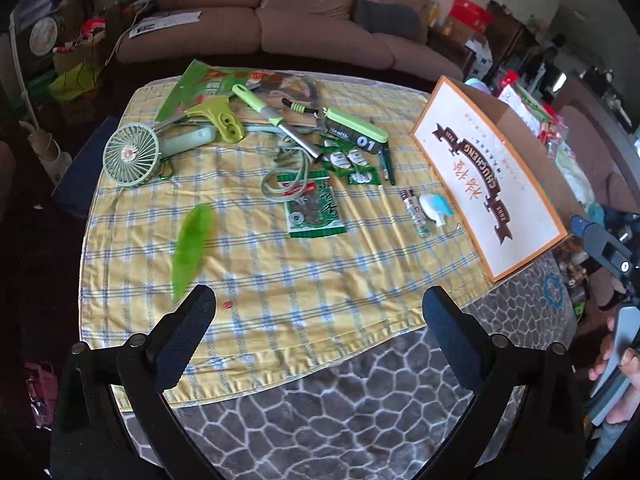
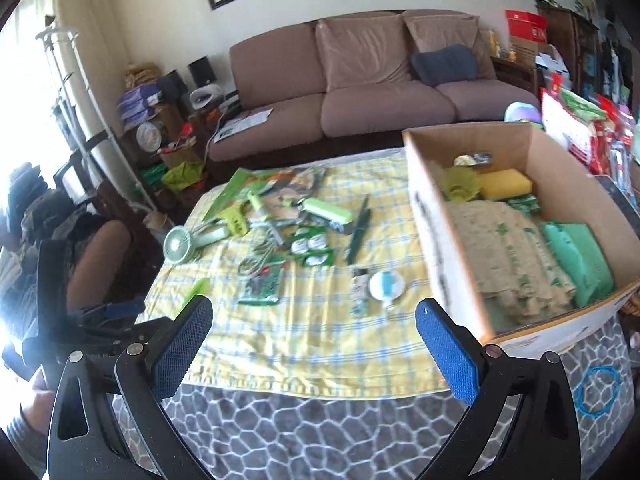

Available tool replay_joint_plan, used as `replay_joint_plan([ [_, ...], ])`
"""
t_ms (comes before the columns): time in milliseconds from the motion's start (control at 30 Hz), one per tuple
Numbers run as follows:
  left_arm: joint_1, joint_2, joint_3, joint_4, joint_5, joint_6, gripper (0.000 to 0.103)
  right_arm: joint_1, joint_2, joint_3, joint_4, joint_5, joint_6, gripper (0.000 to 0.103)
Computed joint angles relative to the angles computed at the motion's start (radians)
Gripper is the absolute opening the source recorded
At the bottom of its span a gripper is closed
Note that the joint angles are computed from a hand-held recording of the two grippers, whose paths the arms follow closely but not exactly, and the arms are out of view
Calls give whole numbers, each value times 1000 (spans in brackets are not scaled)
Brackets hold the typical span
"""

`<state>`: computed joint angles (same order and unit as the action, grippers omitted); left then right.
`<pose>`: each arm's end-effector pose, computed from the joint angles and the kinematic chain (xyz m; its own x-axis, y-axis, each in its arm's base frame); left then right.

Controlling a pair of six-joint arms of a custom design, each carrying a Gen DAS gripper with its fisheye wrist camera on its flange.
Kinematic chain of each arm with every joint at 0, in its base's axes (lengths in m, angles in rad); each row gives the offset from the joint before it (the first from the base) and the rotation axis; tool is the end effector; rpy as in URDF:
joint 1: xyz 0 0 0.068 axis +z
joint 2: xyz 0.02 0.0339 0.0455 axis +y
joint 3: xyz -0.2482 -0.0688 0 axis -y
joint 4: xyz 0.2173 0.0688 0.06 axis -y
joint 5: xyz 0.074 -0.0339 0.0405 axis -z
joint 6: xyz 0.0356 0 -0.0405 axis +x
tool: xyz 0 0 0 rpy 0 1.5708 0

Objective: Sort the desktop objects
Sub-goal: 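Move both open grippers back over the tablecloth, then grasp the green leaf-shaped plastic piece with the left gripper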

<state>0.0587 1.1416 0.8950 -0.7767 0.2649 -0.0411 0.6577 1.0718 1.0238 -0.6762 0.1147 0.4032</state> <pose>0.1987 0.0023 0.2518 -0.8549 -0.0900 -0.5109 0.0443 0.9686 -0.2447 0.1632 0.1209 0.3085 -0.6939 -0.0435 -0.7187 -0.2905 0.9303 0.2241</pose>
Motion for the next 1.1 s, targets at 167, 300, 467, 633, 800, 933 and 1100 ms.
replay_joint_plan([
  [167,172,-22,-24,-34,86,123,103,146,116,-15,90,46,87,103],
  [300,282,-19,-33,-33,109,226,103,208,194,-18,150,60,121,103],
  [467,390,22,-71,27,114,328,103,230,271,-29,221,61,136,103],
  [633,431,106,-132,145,86,383,103,226,363,-35,288,46,129,103],
  [800,426,221,-147,265,50,387,103,217,436,-59,371,35,115,103],
  [933,403,289,-142,339,45,381,103,199,493,-58,420,17,104,103],
  [1100,348,391,-115,420,17,349,103,178,543,-66,491,-4,95,103],
])
